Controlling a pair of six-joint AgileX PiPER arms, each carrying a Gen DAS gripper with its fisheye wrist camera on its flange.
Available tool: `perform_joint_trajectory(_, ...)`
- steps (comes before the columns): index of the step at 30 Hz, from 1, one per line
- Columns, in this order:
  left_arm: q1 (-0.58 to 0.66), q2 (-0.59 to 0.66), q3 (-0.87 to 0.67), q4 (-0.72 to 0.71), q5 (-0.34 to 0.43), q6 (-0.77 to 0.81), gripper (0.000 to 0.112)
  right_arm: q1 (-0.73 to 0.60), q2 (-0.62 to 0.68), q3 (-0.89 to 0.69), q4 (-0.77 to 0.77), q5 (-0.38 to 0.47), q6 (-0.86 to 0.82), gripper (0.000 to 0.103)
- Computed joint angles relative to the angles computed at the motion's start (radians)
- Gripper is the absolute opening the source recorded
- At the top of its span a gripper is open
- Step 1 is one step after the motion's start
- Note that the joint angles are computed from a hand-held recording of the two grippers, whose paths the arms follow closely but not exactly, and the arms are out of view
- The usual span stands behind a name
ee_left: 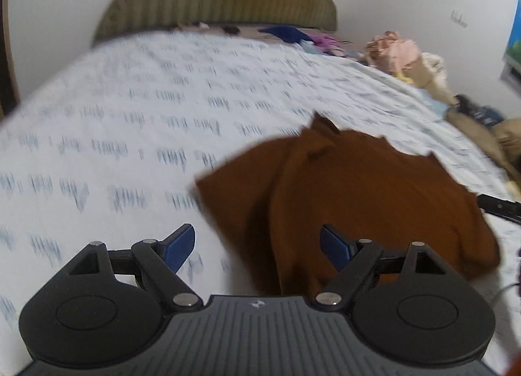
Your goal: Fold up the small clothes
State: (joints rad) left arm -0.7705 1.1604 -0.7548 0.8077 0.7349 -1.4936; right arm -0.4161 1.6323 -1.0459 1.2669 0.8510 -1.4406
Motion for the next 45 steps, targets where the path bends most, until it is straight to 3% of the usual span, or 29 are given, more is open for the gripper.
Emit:
perform_joint_trajectory(4, -0.042, -0.067, 0.134, 0.084, -0.116, -0.187, 0.084, -0.141, -0.037, 0.059, 0.03, 0.055, -0.049, 0.088)
perform_joint_trajectory(7, -0.124, -0.048, 0.163, 0.236, -0.099, -0.352, 0.083, -0.224, -0.036, 0.088, 0.008, 0.115, -0.067, 0.084)
perform_joint_trajectory(9, -0.163, -0.022, 0.163, 0.315, -0.079, -0.421, 0.077, -0.255, -0.027, 0.101, -0.025, 0.157, -0.078, 0.071)
perform_joint_trajectory(10, -0.165, -0.012, 0.161, 0.328, -0.088, -0.425, 0.06, -0.262, -0.025, 0.111, -0.043, 0.177, -0.087, 0.065)
perform_joint_trajectory(11, -0.15, 0.0, 0.154, 0.31, -0.114, -0.397, 0.05, -0.262, -0.023, 0.12, -0.056, 0.188, -0.09, 0.048)
perform_joint_trajectory(12, -0.137, 0.009, 0.149, 0.284, -0.131, -0.371, 0.032, -0.257, -0.015, 0.124, -0.069, 0.192, -0.09, 0.031)
perform_joint_trajectory(13, -0.126, 0.018, 0.143, 0.253, -0.14, -0.339, 0.015, -0.25, -0.012, 0.136, -0.073, 0.182, -0.094, 0.023)
perform_joint_trajectory(14, -0.124, 0.021, 0.143, 0.237, -0.139, -0.321, 0.007, -0.246, -0.012, 0.148, -0.067, 0.167, -0.108, 0.012)
perform_joint_trajectory(18, -0.156, -0.047, 0.159, 0.206, -0.076, -0.257, 0.004, -0.268, -0.068, 0.196, 0.003, 0.14, -0.197, 0.009)
perform_joint_trajectory(24, -0.288, -0.202, 0.174, 0.198, 0.153, -0.101, 0.003, -0.278, -0.201, 0.242, 0.059, 0.073, -0.344, 0.008)
perform_joint_trajectory(26, -0.329, -0.18, 0.179, 0.163, 0.22, -0.047, 0.002, -0.266, -0.201, 0.252, 0.043, 0.035, -0.357, 0.008)
perform_joint_trajectory(30, -0.314, -0.156, 0.219, 0.066, 0.23, -0.001, 0.003, -0.249, -0.162, 0.26, -0.031, -0.02, -0.321, 0.011)
perform_joint_trajectory(31, -0.321, -0.174, 0.224, 0.066, 0.254, -0.027, 0.003, -0.249, -0.168, 0.266, -0.034, -0.037, -0.32, 0.015)
perform_joint_trajectory(33, -0.37, -0.234, 0.221, 0.111, 0.319, -0.105, 0.003, -0.264, -0.203, 0.292, 0.025, -0.054, -0.349, 0.041)
perform_joint_trajectory(35, -0.416, -0.237, 0.179, 0.181, 0.362, -0.123, 0.003, -0.264, -0.264, 0.326, 0.13, -0.082, -0.413, 0.041)
perform_joint_trajectory(38, -0.345, -0.106, 0.054, 0.235, 0.27, -0.011, 0.008, -0.211, -0.276, 0.279, 0.147, -0.047, -0.371, 0.043)
perform_joint_trajectory(39, -0.306, -0.037, 0.0, 0.224, 0.226, 0.037, 0.016, -0.173, -0.269, 0.262, 0.138, -0.036, -0.344, 0.05)
perform_joint_trajectory(40, -0.262, 0.034, -0.055, 0.205, 0.18, 0.089, 0.035, -0.127, -0.258, 0.248, 0.134, -0.037, -0.325, 0.056)
perform_joint_trajectory(41, -0.218, 0.108, -0.108, 0.191, 0.132, 0.139, 0.049, -0.075, -0.25, 0.246, 0.138, -0.053, -0.32, 0.071)
perform_joint_trajectory(42, -0.189, 0.174, -0.146, 0.2, 0.098, 0.156, 0.08, -0.017, -0.245, 0.249, 0.146, -0.085, -0.324, 0.082)
perform_joint_trajectory(43, -0.173, 0.239, -0.181, 0.238, 0.092, 0.137, 0.089, 0.045, -0.238, 0.259, 0.172, -0.127, -0.343, 0.084)
perform_joint_trajectory(45, -0.139, 0.365, -0.267, 0.284, 0.111, 0.133, 0.088, 0.151, -0.21, 0.268, 0.217, -0.205, -0.362, 0.087)
